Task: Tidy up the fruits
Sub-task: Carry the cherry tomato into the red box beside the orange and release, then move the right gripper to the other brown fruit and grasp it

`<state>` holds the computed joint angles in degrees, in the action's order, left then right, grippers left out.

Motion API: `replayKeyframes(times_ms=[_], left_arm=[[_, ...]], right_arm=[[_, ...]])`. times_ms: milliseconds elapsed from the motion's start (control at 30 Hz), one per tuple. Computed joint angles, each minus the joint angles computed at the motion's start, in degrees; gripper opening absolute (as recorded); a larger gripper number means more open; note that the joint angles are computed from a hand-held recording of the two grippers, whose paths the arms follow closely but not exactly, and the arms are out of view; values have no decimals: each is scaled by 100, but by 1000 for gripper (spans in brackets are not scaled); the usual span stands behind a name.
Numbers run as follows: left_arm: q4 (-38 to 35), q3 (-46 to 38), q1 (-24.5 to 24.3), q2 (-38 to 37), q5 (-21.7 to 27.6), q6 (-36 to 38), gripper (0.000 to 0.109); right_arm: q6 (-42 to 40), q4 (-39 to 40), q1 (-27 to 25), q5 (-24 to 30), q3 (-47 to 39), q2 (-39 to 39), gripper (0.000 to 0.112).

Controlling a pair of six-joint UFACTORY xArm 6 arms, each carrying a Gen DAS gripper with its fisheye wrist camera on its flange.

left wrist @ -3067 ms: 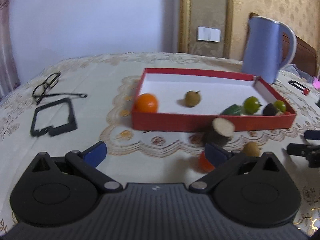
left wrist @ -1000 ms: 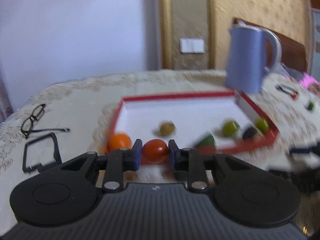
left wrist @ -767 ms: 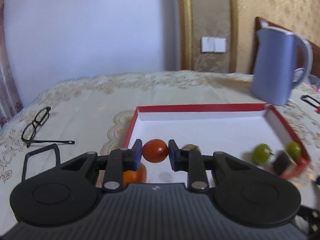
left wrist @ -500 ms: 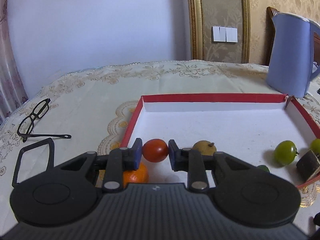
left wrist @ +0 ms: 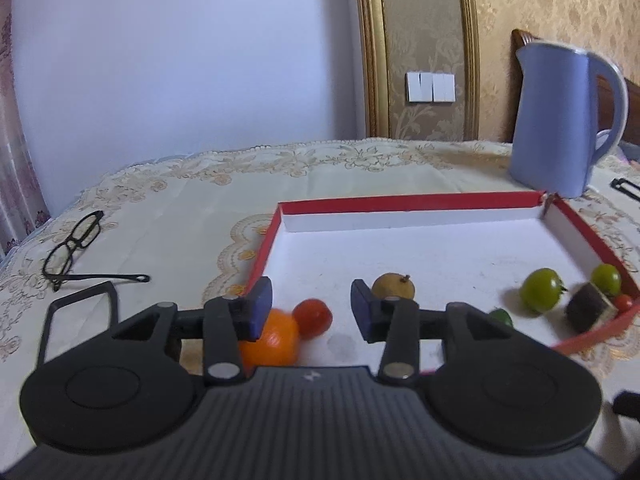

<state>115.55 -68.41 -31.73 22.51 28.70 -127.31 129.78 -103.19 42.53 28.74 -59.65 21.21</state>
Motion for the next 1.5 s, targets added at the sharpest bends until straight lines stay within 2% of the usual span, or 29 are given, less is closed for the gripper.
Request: replayKeyframes(times_ms=[67, 133, 233, 333, 467, 567, 667, 800, 900, 967, 1067, 1167, 1233, 1333, 1400, 1500], left_arm=[[165, 305, 3, -257, -41, -260, 57], [427, 631, -1, -495, -15, -625, 60], [596, 973, 33, -713, -10, -830, 60], [847, 1150, 176, -799, -302, -1290, 60], [852, 1248, 263, -813, -330, -1466, 60], [924, 1165, 371, -744, -508, -1676, 60], [352, 953, 424, -523, -674, -1225, 60], [251, 869, 319, -384, -496, -1120, 66], [284, 826, 337, -343, -576, -1089, 71], [220, 809, 320, -327, -563, -1019, 72], [193, 759, 337, -291, -623, -908, 77], [104, 680, 343, -228, -694, -702, 85], [15, 650, 337, -202, -707, -563, 87], [-16, 570, 351, -142, -811, -420, 96], [-351, 555, 319, -106, -721, -91, 102], [-262, 552, 363, -104, -790, -257, 103]], right_arm=[[61, -63, 5, -7, -2, -2, 85], [120, -222, 53, 31, 6, -16, 85], [596, -806, 335, 410, 115, -115, 85], [1103, -1494, 284, -280, -179, 20, 84], [61, -862, 600, 114, -569, 326, 84], [-23, -879, 562, -109, -841, 453, 84], [-329, -648, 547, -146, -1106, 620, 84], [-881, -121, 402, -414, -1543, 972, 71], [-1153, 149, 297, -708, -1789, 1195, 63], [-1190, 157, 318, -642, -1824, 1231, 59], [-1091, 38, 336, -661, -1878, 1273, 41], [-1086, -63, 369, -660, -1903, 1286, 33], [-1225, 7, 428, -541, -1900, 1285, 26], [-1023, -84, 395, -590, -1860, 1251, 25], [-904, -134, 390, -587, -1817, 1218, 25], [-705, -300, 458, -415, -1679, 1111, 25]])
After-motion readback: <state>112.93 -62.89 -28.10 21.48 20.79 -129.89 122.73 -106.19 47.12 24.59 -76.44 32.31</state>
